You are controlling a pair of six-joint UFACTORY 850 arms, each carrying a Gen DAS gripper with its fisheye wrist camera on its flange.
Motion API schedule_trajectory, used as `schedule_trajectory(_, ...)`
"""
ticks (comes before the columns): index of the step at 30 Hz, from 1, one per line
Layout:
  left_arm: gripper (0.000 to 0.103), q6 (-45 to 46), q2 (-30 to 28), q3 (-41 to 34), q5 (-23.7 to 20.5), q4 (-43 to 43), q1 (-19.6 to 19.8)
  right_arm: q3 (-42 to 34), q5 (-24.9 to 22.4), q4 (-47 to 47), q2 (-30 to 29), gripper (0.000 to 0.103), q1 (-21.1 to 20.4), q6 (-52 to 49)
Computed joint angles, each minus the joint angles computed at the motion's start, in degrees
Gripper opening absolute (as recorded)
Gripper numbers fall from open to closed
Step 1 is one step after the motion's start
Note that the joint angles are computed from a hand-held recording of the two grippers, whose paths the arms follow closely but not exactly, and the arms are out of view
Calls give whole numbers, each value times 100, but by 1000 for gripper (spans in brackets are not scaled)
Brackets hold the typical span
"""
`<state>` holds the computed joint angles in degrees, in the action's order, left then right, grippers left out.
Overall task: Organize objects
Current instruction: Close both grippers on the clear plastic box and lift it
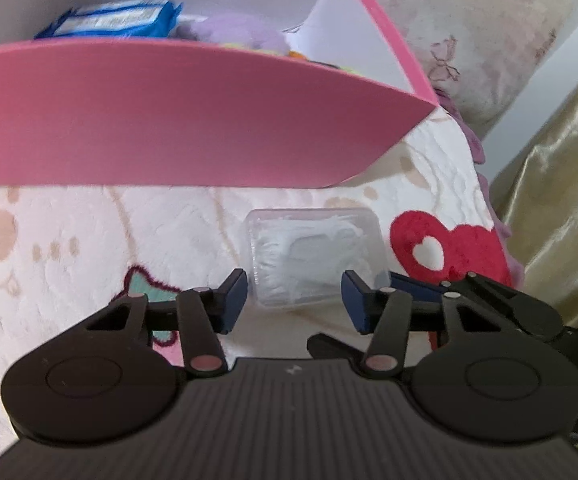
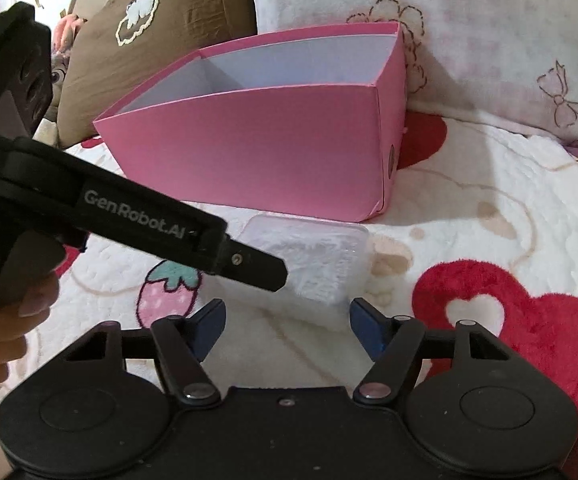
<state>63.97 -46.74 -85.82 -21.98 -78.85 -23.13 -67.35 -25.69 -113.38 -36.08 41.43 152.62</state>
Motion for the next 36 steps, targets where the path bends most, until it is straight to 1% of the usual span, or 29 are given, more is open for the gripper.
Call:
schedule_trajectory(1,51,-22,-32,-19,-25,-39,26,-60,-5,142,-54,74,-16,-138)
schedule_trajectory(2,54,42,-67,-32,-42,-159,47,-116,36,283,-98,74,-52,-250)
schedule_trajectory(4,54,291,-135,-53,-155,-478,98,-224,80,473,-211,76,-106,-364)
schedule_trajectory(6,54,385,-199,-86,-266,-654,129,-240,65,186,-280,84,-148,3)
schedule_trajectory(9,53,486,-257,-118,-379,-883,148,-275,21,-303,-361,92,-170,657)
schedule_trajectory(10,51,501,-261,-118,-386,-927,145,-316,15,-263,-392,92,-161,636)
schedule_trajectory(12,51,525,-249,-101,-341,-1000,122,-475,-30,254,-483,94,-104,124)
schedule_trajectory(16,51,608,-213,-57,-218,-1111,68,-851,-162,1571,-688,95,-3,-1267)
schedule_trajectory(19,50,535,-215,-63,-275,-1069,75,-1088,-346,2558,-789,92,61,-2312)
schedule_trajectory(22,50,524,-214,-64,-286,-1078,64,-1068,-254,2899,-726,91,28,-2547)
schedule_trajectory(23,50,580,-198,-47,-266,-1112,56,-1070,-263,2970,-718,89,29,-2612)
schedule_trajectory(25,50,625,-186,-26,-272,-1178,59,-1041,-280,2950,-696,85,46,-2582)
schedule_trajectory(26,50,615,-177,-20,-269,-1190,52,-979,-245,2746,-661,81,48,-2368)
schedule_trajectory(29,51,624,-163,-5,-258,-1211,48,-867,-374,2422,-632,78,101,-2154)
schedule_trajectory(30,51,641,-160,-5,-246,-1218,45,-847,-438,2389,-635,73,127,-2162)
schedule_trajectory(33,51,791,-127,29,-195,-1322,29,-864,-594,2414,-659,68,183,-2349)
schedule_trajectory(36,51,1054,-87,97,-121,-1520,17,-862,-629,2397,-650,63,202,-2412)
